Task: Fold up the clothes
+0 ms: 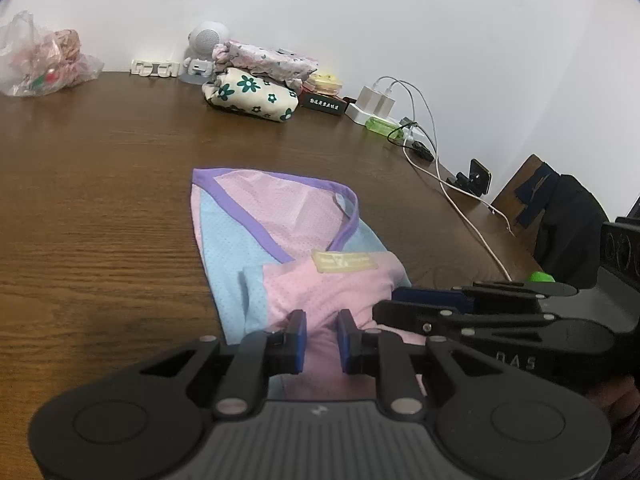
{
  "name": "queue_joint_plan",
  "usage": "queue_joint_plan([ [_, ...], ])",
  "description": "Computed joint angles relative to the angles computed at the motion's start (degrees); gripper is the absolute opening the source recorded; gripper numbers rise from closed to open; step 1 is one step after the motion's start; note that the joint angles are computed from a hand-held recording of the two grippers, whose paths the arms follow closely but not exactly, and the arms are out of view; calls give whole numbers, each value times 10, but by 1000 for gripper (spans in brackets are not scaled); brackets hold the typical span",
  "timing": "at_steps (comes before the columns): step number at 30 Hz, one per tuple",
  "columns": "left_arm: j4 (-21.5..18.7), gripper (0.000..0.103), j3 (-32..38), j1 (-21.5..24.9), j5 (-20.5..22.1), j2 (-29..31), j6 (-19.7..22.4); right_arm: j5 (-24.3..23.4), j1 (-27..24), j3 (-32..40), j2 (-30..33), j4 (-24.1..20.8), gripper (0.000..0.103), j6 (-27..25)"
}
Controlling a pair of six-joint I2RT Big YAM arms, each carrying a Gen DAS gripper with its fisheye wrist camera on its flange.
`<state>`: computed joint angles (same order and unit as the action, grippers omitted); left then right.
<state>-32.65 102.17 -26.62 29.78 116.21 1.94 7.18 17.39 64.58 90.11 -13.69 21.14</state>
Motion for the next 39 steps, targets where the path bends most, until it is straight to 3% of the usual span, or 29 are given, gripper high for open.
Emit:
queue_joint_plan([
  [8, -13, 20, -100, 9, 30, -77, 45, 12, 44, -50, -67, -48, 29, 11],
  [9, -16, 24, -105, 12, 32, -83, 45, 11, 47, -54, -78, -58, 34, 10],
  [11, 15, 55, -103, 15, 12, -90, 26, 20, 43, -59, -97, -52, 43, 10],
  [12, 39, 60, -98, 16, -7, -90, 12, 28, 36, -59, -103, -41, 48, 12],
  [14, 49, 62, -50, 14, -48, -63, -2, 11, 6, -47, -94, -26, 49, 38],
  [15, 38, 61, -14, 13, -64, -42, -7, -6, -13, -31, -79, -28, 49, 62],
  [18, -59, 51, 132, 4, -107, 46, -12, -17, -49, 20, -26, -60, 44, 85],
  [20, -124, 32, 209, -1, -117, 92, -2, -16, -57, 49, 4, -84, 36, 84],
  [21, -154, 29, 241, -4, -116, 112, 11, -16, -57, 54, 11, -90, 31, 84],
  [24, -183, 11, 267, -5, -110, 129, 26, -12, -55, 53, 18, -82, 22, 80],
  [25, -178, 7, 258, -4, -101, 125, 29, -16, -56, 50, 16, -79, 14, 83],
  [28, -154, 5, 222, 0, -75, 103, 36, -36, -62, 39, 4, -78, 3, 79],
  [35, 57, 5, -111, 23, -2, -113, 35, -56, -43, -88, -140, -14, 3, -42],
  [37, 66, 5, -186, 36, 36, -154, 32, -69, -28, -135, -191, -18, 3, -92],
  [39, 50, 7, -228, 45, 45, -178, 41, -100, -17, -170, -232, -37, 5, -130],
])
